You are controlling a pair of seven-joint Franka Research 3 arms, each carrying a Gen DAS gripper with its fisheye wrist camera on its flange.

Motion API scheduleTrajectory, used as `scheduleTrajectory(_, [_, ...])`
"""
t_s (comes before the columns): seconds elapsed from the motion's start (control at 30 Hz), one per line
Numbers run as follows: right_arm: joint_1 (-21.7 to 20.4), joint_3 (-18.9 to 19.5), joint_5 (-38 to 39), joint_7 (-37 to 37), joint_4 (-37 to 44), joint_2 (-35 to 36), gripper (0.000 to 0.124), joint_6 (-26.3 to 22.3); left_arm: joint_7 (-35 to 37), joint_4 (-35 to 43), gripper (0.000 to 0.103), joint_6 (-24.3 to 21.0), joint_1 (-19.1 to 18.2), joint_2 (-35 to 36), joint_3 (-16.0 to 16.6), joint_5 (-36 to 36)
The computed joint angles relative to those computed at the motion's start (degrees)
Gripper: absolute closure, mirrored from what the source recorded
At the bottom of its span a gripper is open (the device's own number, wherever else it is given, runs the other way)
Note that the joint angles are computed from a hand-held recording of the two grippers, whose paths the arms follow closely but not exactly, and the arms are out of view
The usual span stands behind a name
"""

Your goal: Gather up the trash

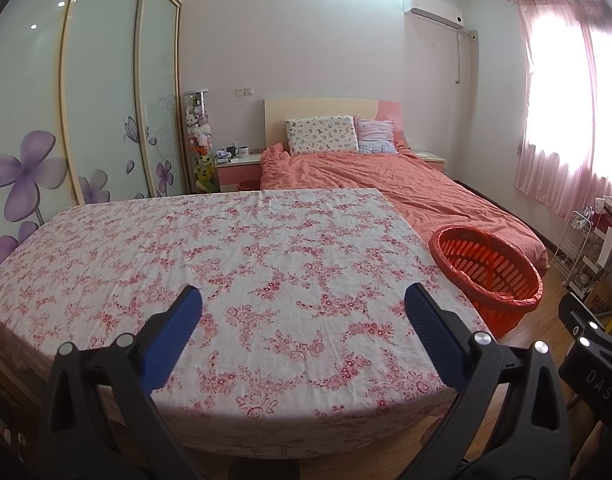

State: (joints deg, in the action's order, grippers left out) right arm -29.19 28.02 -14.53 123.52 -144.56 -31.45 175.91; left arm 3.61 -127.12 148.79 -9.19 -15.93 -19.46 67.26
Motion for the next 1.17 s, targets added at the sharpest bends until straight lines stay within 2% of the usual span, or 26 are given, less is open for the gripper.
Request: scheduleTrajectory(1.17, [-0.1,0.6,-0.4,0.3,-0.3,0.2,0.023,0.1,1.6,0.1,0.005,1.1,0.6,0.1,0.5,-1.3])
